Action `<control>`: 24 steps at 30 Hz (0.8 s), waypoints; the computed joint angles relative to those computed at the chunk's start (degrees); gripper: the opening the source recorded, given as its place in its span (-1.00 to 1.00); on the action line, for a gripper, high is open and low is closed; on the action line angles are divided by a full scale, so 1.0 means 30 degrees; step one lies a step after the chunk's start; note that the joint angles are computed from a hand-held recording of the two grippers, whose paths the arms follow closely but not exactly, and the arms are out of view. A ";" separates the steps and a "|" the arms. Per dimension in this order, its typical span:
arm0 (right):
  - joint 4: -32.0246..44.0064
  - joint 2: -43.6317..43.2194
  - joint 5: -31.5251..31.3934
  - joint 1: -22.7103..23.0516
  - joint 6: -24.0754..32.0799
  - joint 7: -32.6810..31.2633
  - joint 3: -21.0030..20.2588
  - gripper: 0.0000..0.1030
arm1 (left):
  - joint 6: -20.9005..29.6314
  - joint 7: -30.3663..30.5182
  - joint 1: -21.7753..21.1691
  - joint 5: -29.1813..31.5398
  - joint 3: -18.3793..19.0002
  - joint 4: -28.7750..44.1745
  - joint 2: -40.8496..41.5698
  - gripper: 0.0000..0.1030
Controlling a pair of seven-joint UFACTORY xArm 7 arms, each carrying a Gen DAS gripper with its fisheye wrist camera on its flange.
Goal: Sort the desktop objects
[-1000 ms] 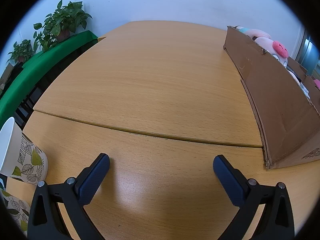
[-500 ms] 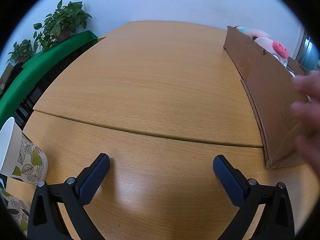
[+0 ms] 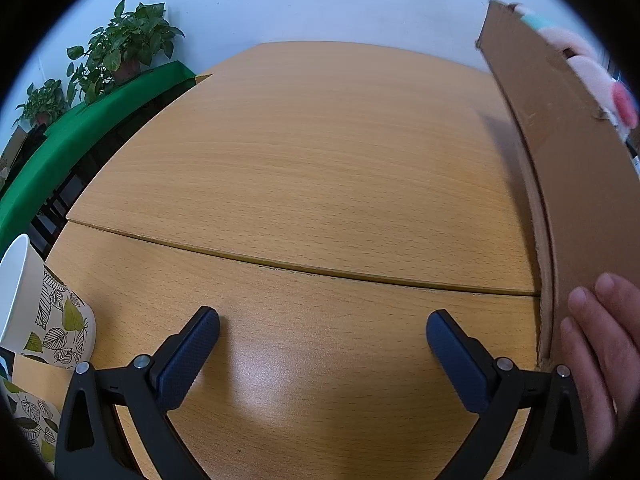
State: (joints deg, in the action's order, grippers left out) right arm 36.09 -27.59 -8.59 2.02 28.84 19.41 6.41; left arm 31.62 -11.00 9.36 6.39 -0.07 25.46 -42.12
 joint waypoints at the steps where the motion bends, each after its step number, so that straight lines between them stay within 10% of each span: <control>1: 0.0000 0.0000 -0.0003 0.0003 0.0000 0.0002 -0.0003 1.00 | -0.0004 0.0004 0.0004 -0.0006 -0.0003 -0.0006 -0.0009 1.00; 24: 0.0033 -0.0016 0.0032 0.0028 0.0043 -0.0099 -0.0061 1.00 | 0.0170 0.0003 0.0005 -0.0056 -0.0035 0.0064 -0.0103 1.00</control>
State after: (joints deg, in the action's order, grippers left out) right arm 36.19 -27.64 -8.49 2.11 28.97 19.11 6.22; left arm 32.13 -11.00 9.37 6.22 -0.17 25.65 -42.43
